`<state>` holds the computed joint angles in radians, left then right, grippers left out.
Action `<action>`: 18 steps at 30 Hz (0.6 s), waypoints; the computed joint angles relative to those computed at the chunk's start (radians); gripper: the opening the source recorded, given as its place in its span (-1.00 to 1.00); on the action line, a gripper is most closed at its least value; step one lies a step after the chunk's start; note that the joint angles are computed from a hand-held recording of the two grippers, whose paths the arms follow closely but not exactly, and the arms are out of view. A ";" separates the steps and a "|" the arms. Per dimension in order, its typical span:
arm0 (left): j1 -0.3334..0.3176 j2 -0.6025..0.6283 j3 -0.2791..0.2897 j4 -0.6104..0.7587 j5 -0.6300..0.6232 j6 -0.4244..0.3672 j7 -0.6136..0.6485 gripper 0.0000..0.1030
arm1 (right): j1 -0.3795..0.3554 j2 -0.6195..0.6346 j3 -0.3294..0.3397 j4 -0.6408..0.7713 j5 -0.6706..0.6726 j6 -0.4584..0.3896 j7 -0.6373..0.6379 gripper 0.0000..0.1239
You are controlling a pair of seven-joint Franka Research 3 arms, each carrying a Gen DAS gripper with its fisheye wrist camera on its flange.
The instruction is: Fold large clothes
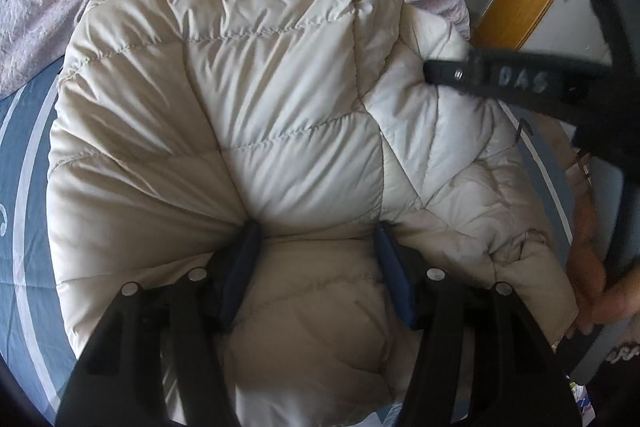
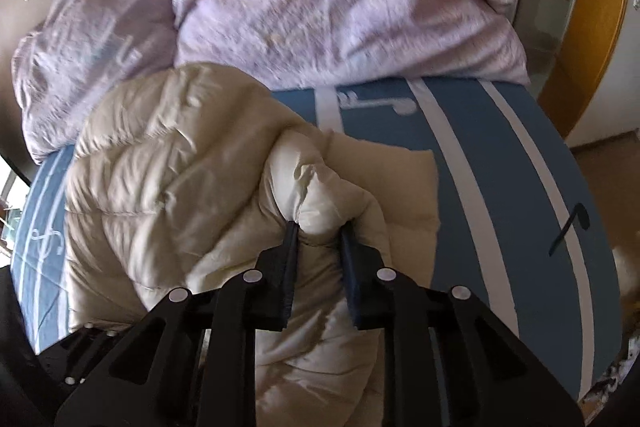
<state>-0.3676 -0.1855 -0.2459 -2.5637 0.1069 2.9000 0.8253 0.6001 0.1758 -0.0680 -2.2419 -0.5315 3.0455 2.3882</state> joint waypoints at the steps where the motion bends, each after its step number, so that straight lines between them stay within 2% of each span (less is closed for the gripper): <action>1: -0.001 -0.003 0.001 -0.005 -0.001 0.003 0.001 0.13 | 0.001 0.002 -0.001 0.001 -0.001 -0.006 0.000 -0.66; 10: -0.027 -0.045 0.012 -0.050 -0.027 0.026 0.031 0.13 | -0.008 0.059 0.005 0.035 0.045 -0.046 -0.055 -0.66; 15: -0.059 -0.094 0.029 -0.086 -0.055 0.033 0.058 0.11 | 0.005 0.089 -0.015 0.040 0.073 -0.031 -0.095 -0.67; 18: -0.053 -0.132 0.015 -0.101 -0.038 0.024 0.046 0.10 | 0.006 0.095 -0.021 0.032 0.114 -0.018 -0.125 -0.67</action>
